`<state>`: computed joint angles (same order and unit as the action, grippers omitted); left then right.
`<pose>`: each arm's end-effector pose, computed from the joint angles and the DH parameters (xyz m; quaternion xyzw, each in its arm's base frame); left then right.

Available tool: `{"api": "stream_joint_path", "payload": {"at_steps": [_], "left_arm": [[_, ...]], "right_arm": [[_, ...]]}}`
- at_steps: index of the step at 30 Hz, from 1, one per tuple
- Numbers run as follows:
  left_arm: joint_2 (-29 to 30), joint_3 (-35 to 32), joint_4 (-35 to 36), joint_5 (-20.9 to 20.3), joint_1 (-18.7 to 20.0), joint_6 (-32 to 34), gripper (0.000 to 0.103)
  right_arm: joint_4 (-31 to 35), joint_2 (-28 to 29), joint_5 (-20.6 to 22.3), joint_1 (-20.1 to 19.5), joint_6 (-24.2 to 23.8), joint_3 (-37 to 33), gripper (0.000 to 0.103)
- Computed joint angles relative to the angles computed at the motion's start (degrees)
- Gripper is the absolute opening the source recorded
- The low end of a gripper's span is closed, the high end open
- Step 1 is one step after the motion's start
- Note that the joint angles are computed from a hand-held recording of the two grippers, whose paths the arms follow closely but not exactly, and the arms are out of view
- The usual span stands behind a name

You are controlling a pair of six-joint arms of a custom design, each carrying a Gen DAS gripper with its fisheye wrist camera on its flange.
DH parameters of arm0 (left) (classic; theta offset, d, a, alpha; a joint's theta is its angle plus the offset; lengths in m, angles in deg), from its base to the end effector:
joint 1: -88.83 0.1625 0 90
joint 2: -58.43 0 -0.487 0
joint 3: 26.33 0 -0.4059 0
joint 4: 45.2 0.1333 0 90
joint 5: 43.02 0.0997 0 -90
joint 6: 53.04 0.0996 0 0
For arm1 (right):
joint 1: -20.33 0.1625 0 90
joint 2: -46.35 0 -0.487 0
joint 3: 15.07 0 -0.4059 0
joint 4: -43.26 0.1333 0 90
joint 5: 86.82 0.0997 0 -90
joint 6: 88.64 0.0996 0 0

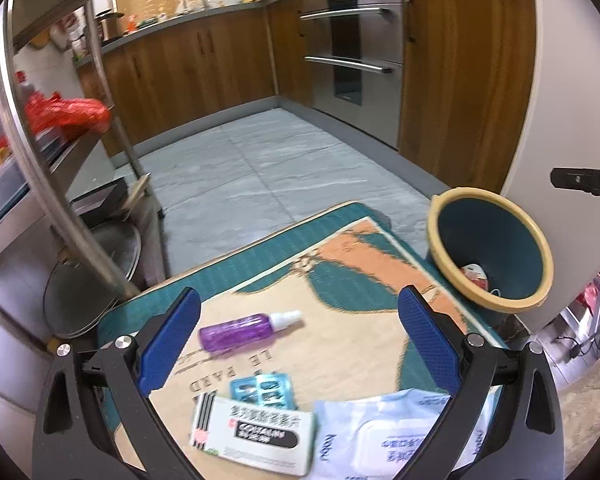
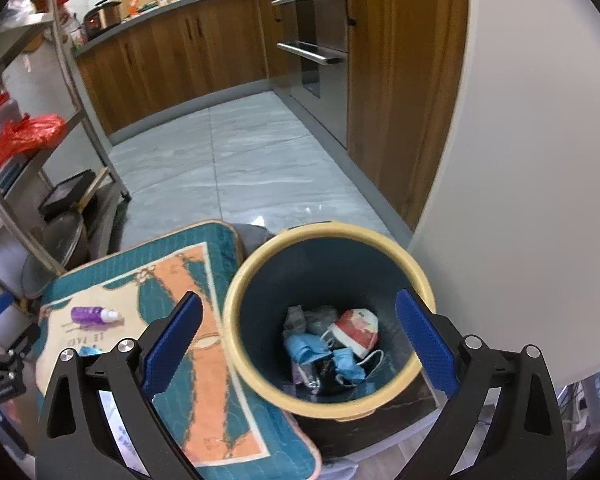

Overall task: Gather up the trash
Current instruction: 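Move both open tools back over the cushion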

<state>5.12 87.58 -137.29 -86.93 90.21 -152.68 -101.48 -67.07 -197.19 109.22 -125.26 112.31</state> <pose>-0.4783 -0.2166 0.0783 0.1133 0.8175 -0.3730 0.4239 0.0921 -0.3387 0.5059 0.2227 -0.8974 0.2709 0.2677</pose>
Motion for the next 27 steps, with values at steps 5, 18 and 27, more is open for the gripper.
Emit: {"api": "stream_joint_path", "payload": {"at_steps": [5, 18, 27], "left_arm": [[-1.65, 1.09, 3.05, -1.89, -0.83, -3.45, 0.097], [-4.75, 3.78, 5.88, -5.3, -2.49, -6.76, 0.097], [-7.87, 6.85, 6.69, -9.15, -3.01, -9.9, 0.097]], "right_arm": [[0.1, 0.12, -0.91, 2.35, 0.3, 0.95, 0.097], [-0.27, 2.43, -5.04, 6.98, 2.59, 4.0, 0.097], [-0.15, 4.05, -5.46, 11.27, 4.27, 5.84, 0.097]]}}
